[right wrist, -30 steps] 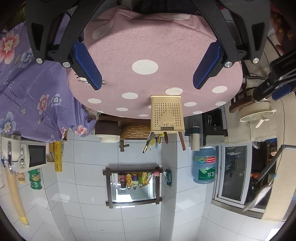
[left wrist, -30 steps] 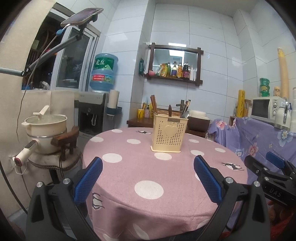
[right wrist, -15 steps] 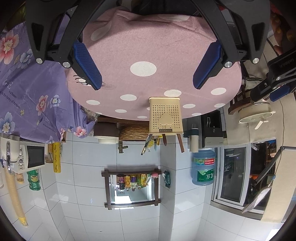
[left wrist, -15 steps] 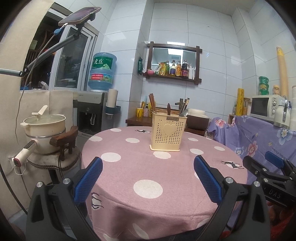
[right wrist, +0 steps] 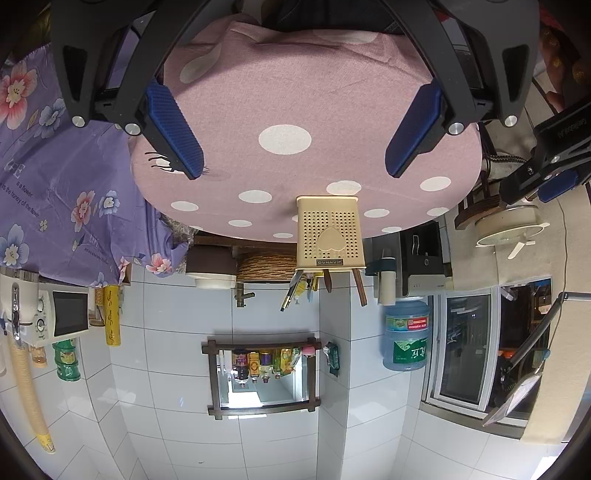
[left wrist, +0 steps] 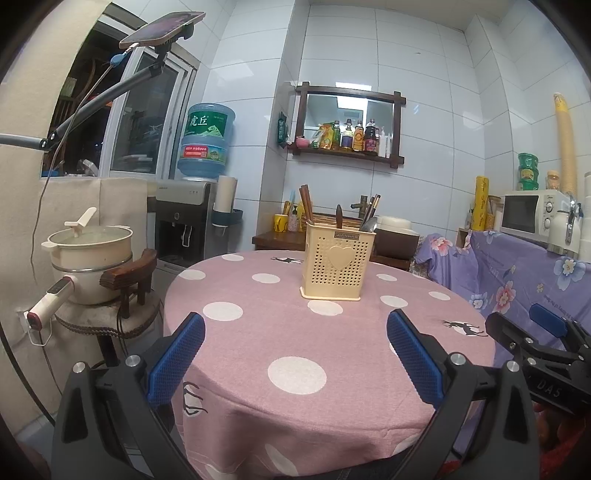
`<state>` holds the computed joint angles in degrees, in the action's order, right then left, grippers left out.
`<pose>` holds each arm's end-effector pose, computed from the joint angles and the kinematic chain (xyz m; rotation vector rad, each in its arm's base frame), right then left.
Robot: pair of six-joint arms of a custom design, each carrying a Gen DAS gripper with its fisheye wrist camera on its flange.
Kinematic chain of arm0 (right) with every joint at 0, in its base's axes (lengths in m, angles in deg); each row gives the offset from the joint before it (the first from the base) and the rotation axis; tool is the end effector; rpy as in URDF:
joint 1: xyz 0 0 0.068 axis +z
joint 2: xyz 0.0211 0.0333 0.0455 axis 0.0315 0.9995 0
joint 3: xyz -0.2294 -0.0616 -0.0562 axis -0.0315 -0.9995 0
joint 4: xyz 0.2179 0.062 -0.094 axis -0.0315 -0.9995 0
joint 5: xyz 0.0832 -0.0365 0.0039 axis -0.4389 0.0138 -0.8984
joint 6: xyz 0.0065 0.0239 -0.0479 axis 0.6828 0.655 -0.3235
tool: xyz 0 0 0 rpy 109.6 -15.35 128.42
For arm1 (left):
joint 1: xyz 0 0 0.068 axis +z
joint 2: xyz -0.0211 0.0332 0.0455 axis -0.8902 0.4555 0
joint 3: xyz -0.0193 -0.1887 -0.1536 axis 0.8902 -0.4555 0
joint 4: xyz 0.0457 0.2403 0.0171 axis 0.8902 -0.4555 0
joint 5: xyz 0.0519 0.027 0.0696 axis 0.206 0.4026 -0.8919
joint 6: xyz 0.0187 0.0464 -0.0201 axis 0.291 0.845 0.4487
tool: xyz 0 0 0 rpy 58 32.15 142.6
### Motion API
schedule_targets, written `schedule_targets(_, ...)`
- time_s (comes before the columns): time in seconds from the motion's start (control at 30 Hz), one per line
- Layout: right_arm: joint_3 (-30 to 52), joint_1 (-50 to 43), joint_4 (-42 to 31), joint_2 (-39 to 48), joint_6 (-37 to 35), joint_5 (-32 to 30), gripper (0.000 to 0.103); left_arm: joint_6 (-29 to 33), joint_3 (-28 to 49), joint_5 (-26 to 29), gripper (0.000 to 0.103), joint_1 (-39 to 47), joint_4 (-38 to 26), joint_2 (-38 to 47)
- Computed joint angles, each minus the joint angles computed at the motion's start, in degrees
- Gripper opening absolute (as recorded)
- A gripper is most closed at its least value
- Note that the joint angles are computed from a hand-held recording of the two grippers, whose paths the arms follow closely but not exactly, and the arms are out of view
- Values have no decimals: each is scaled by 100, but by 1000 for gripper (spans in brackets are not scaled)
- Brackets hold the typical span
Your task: Organize utensils
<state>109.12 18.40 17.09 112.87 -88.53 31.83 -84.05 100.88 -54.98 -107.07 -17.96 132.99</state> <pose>0.3547 0.1128 0.2129 -0.4019 1.7582 0.3676 0.2510 -0.1999 0.2016 -0.3982 1.7129 0.1753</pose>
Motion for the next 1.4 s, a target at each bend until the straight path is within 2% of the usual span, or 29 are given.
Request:
schedule_targets(0.3,-18,6,-5,5,-2,-5,97,-409,-9,170,98,65,-225,-64)
schedule_targets(1.0,-67,40,47,12,2,37,97,-375,98,133,98,40,-341,-4)
schedule_targets(1.17,-69,41,54,13,6,40,97,-413,151,119,98,53,-617,-61)
schedule_targets(1.4,-46,41,31,16,5,41,97,-784,125,303,98,178,-879,-175)
